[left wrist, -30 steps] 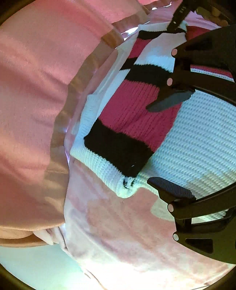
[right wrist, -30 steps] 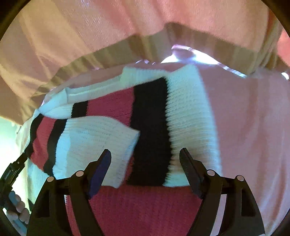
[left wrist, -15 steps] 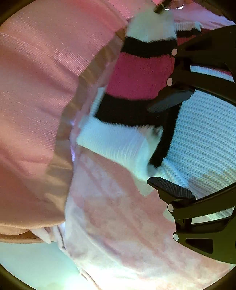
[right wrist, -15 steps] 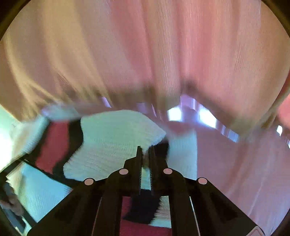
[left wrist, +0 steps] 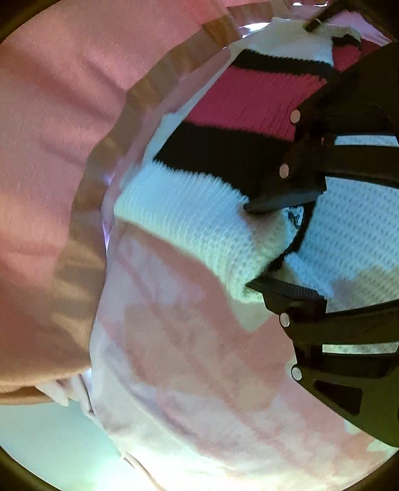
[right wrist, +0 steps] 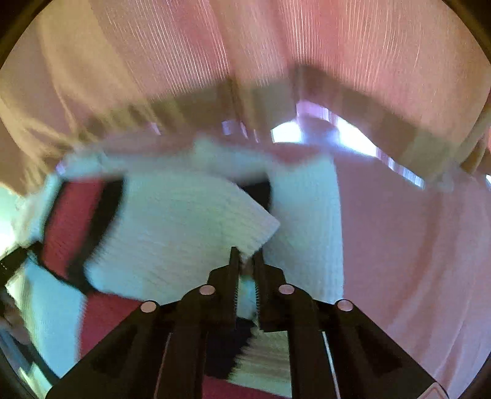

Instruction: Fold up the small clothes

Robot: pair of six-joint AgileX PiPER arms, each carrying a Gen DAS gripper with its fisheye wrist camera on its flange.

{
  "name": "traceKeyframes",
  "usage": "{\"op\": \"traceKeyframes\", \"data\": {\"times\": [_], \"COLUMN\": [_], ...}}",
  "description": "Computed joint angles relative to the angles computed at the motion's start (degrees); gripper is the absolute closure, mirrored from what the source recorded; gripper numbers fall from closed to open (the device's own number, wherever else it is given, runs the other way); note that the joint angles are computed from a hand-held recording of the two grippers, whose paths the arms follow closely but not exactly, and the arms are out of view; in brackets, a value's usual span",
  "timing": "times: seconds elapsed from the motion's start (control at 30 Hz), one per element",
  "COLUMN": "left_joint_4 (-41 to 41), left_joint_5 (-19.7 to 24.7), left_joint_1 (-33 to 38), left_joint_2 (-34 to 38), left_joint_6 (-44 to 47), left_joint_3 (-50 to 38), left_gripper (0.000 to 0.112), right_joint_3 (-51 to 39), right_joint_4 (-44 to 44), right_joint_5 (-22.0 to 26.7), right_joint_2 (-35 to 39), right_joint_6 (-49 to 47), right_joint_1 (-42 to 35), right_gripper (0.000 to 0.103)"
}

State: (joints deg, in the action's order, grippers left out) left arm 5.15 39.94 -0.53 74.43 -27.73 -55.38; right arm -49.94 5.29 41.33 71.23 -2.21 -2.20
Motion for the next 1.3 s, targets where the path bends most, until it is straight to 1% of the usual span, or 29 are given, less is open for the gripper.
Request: {"op": "traceKeyframes", "data": {"times": [0.03, 0.07, 0.13, 0.2, 0.23, 0.27, 0.3, 0.33, 0.37, 0.4, 0.43, 0.5, 0.57, 0.67, 0.7, 0.73, 0.77, 0.8, 0.83, 0.87, 0.9, 0.97, 1.03, 1.1, 1.13, 1.17, 1.2, 1.23, 1.3], "left_joint_4": [-0.67, -0.46, -2.41, -8.14, -11.05, -12.60, -12.78, -12.04, -11.36, -12.08, -14.14, -17.71, -18.93, -26.90, -29.48, -30.03, -28.87, -29.46, -30.75, -29.75, -27.10, -22.78, -22.53, -21.16, -20.19, -17.44, -16.45, -16.65, -21.81], "left_joint_5": [-0.04, 0.34, 0.81, 2.56, 3.65, 4.65, 4.80, 4.82, 4.42, 3.97, 3.63, 3.53, 3.40, 4.73, 4.70, 4.57, 3.94, 3.43, 4.66, 6.18, 5.71, 6.39, 8.19, 7.92, 6.89, 4.24, 3.89, 4.66, 8.50], "left_joint_1": [0.49, 0.47, 1.40, 4.37, 6.30, 8.33, 9.70, 10.15, 11.25, 12.63, 14.81, 17.31, 18.22, 21.27, 21.78, 21.27, 20.36, 19.62, 18.87, 17.39, 15.89, 13.10, 12.93, 11.76, 11.16, 9.54, 8.77, 8.71, 12.68], "left_joint_2": [-0.07, -0.35, -1.10, -2.58, -3.59, -5.35, -6.91, -7.95, -9.27, -9.66, -10.07, -8.71, -5.19, -0.93, 0.15, 1.03, 1.11, 1.56, 2.29, 2.80, 2.15, 0.63, -0.01, 0.83, 1.16, -0.09, -0.88, -1.33, -4.52], "left_joint_6": [1.61, 2.39, 5.22, 11.88, 15.28, 17.61, 18.77, 18.64, 18.49, 19.18, 20.77, 23.90, 24.70, 30.99, 33.01, 33.39, 32.82, 34.39, 36.21, 35.73, 32.99, 29.48, 28.92, 28.65, 28.52, 27.15, 27.26, 27.64, 32.75], "left_joint_3": [0.02, -0.05, -0.07, -0.24, -0.08, 0.40, 0.87, 0.95, 1.24, 1.34, 1.64, 1.43, 0.60, 0.40, 0.61, 0.50, 0.50, 0.31, -0.73, -2.27, -2.59, -3.78, -3.95, -2.80, -2.44, -0.76, -0.40, -0.65, -0.91], "left_gripper": [0.071, 0.071, 0.070, 0.067, 0.063, 0.061, 0.058, 0.053, 0.049, 0.041, 0.034, 0.027, 0.027, 0.027, 0.030, 0.038, 0.042, 0.062, 0.086, 0.087, 0.090, 0.091, 0.091, 0.090, 0.086, 0.086, 0.084, 0.082, 0.075], "right_joint_3": [0.59, 1.62, 0.96, 0.84, 1.24, 2.21, 3.53, 4.27, 5.13, 5.93, 6.50, 7.38, 8.07, 10.04, 11.24, 11.58, 11.27, 10.87, 10.05, 9.50, 8.56, 5.71, 3.50, 3.91, 4.35, 5.43, 6.21, 6.14, 4.11], "right_joint_4": [1.07, 0.94, 0.51, 7.90, 9.87, 11.48, 12.26, 12.27, 13.90, 16.26, 20.09, 24.57, 26.58, 30.24, 30.22, 29.30, 26.57, 25.59, 26.90, 28.34, 28.26, 28.39, 28.27, 25.32, 24.32, 23.47, 22.69, 21.82, 21.67], "right_joint_5": [0.53, 0.73, 4.95, 11.77, 13.56, 16.04, 17.52, 17.89, 18.77, 19.25, 19.66, 18.94, 16.23, 13.00, 10.37, 9.10, 7.69, 7.29, 8.65, 9.58, 10.24, 12.65, 14.16, 11.90, 11.81, 11.86, 11.79, 12.50, 18.94], "right_joint_2": [-1.07, -3.53, -6.95, -12.85, -14.65, -17.36, -19.12, -19.61, -18.76, -18.23, -16.92, -14.66, -11.68, -8.27, -9.25, -9.89, -10.03, -9.72, -8.89, -8.92, -9.44, -11.39, -11.39, -9.25, -7.26, -5.62, -6.17, -7.65, -13.83], "right_joint_6": [-1.67, -1.80, -1.92, -10.12, -12.72, -15.99, -18.56, -18.83, -20.20, -22.03, -23.92, -24.93, -22.19, -19.96, -18.88, -17.96, -15.78, -15.70, -17.04, -18.13, -18.33, -20.72, -22.63, -23.21, -23.51, -23.16, -22.19, -20.99, -20.46], "right_joint_1": [-0.88, -1.65, -4.27, -12.88, -15.61, -19.42, -22.16, -22.61, -24.75, -26.97, -29.34, -30.11, -28.06, -25.40, -23.75, -22.32, -19.49, -18.41, -19.18, -20.94, -22.05, -26.28, -29.94, -29.68, -28.62, -27.42, -26.41, -25.80, -27.94], "right_gripper": [0.092, 0.086, 0.077, 0.065, 0.051, 0.043, 0.042, 0.042, 0.042, 0.042, 0.042, 0.041, 0.037, 0.033, 0.033, 0.036, 0.063, 0.080, 0.081, 0.084, 0.085, 0.086, 0.086, 0.084, 0.082, 0.077, 0.074, 0.072, 0.061]}}
